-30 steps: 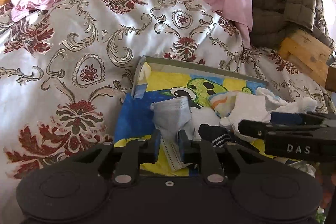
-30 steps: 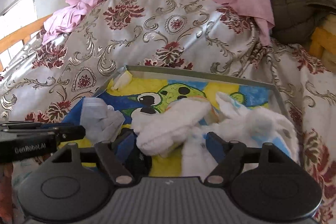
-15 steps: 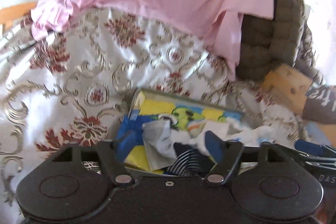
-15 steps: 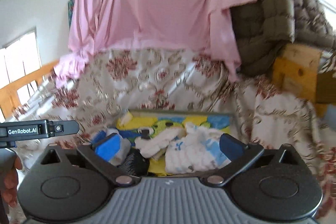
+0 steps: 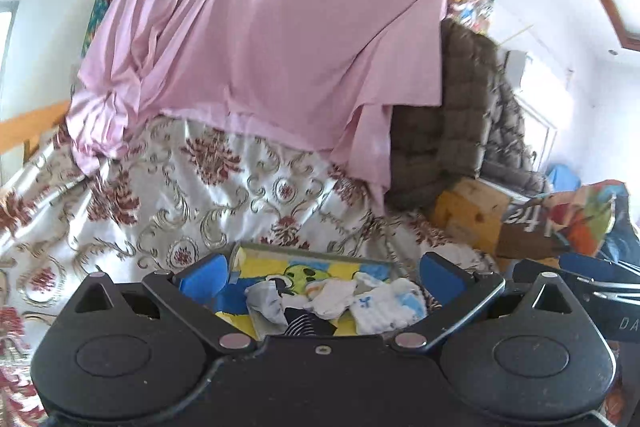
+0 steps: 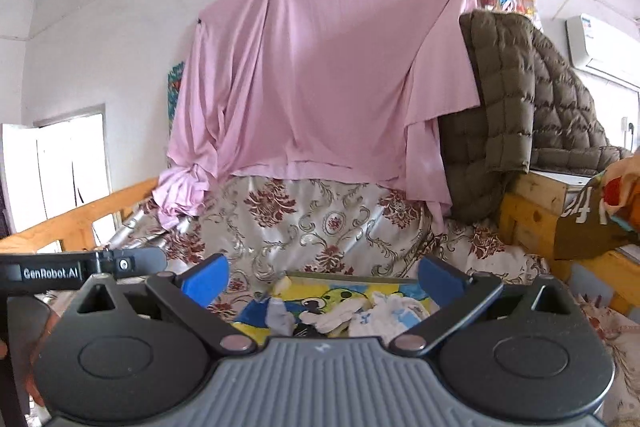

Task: Organize soft objects
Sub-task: 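Move both tools back from the tray toward the remaining pile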

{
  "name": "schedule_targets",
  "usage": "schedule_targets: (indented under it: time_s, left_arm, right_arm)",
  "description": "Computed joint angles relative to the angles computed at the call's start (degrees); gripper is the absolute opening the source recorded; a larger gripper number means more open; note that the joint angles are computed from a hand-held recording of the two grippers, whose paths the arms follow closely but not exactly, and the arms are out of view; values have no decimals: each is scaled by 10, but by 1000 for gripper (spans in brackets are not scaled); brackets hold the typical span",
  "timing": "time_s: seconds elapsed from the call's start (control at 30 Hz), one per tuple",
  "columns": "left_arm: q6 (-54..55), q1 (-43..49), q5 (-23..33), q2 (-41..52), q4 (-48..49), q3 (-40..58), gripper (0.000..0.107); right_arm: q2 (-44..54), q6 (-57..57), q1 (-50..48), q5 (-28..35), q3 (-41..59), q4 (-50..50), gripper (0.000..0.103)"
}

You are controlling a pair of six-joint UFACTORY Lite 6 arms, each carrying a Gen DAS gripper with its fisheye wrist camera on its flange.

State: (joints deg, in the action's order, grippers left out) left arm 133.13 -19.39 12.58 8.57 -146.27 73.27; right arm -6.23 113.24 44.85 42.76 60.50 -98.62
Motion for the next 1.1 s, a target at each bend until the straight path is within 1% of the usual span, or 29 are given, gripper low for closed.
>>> schedule_targets:
  time_s: [0.07,0.1,0.17,0.27,0.47,0.6,0.67,0.73,0.87,1.0,1.1]
  left_arm:
    - [47,-1,13,-68,-43,-75,102]
    - [57,0,22,-95,-50,-105,102]
    - [112,-4,37,-159,-95,-178,102]
    - [136,-6,45,-236,-111,-256,102]
    - [80,-10,44,-347,-63,-348,102]
    - [71,-4,46,-416,-38,-408,102]
    - [78,2,46,-447,-41,-442,102]
    - [49,16,50,-465,-8,-463,102]
    - [57,34,51,-498,-5,-508,102]
    - [-3,63,73,-523,75,-544,102]
    - [-102,108,116,-533,203,-569,102]
  right_arm:
    - [-8,-17,63,75,-10,32,103]
    - [-12,-18,88,105,-16,43,103]
    - [-20,-14,139,159,-27,59,103]
    - [-18,-1,211,238,-36,82,103]
    - [15,60,318,360,-48,121,103]
    - [48,131,356,405,-53,163,103]
    - [61,163,366,416,-58,182,103]
    - [78,195,381,428,-60,209,103]
    - [109,231,403,437,-58,252,103]
    - [130,245,411,426,-53,276,103]
    - [146,239,400,408,-46,271,103]
